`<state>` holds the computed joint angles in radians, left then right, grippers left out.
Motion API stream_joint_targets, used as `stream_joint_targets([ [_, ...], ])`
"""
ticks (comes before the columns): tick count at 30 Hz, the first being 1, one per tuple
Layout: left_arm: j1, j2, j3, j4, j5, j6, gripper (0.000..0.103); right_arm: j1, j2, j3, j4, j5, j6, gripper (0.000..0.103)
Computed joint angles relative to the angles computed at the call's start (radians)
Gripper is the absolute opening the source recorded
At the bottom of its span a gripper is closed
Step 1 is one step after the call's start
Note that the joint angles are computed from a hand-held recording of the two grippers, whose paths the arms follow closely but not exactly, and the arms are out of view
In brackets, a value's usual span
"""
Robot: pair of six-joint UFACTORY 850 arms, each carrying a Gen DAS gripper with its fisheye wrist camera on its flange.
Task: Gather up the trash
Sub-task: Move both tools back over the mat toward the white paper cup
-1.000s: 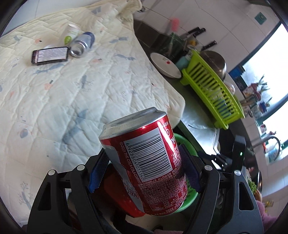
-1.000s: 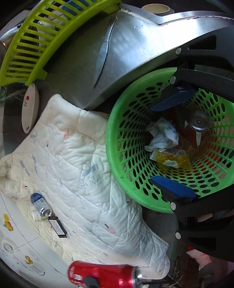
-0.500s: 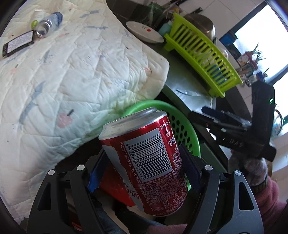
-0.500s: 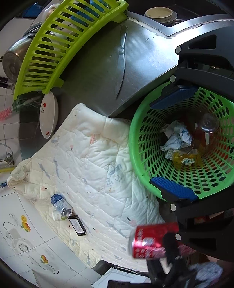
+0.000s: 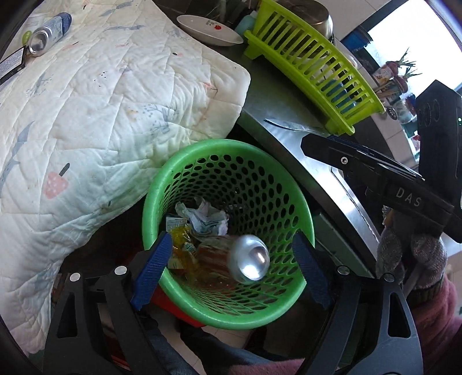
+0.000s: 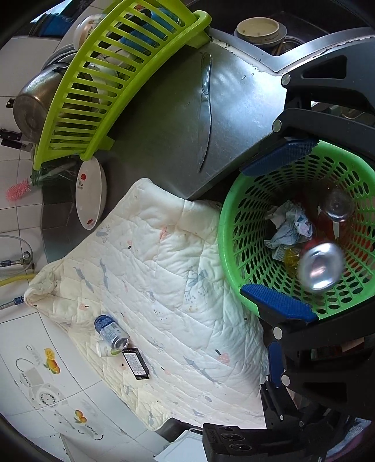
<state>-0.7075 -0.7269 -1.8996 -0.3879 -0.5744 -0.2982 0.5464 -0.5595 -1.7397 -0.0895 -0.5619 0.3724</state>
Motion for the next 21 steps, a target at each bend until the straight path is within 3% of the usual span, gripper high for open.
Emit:
stream_joint_targets([
  [11, 0.019, 0.092, 0.085, 0.260, 0.052, -0.213, 0.084, 0.012, -0.066, -0.098, 0.061, -0.023, -0.075, 0.074],
  [21, 0.066, 0.160, 0.163, 0.405, 0.076, -0.374, 0.084, 0.033, -0.188, -0.295, 0.117, -0.088, -0.156, 0.074],
])
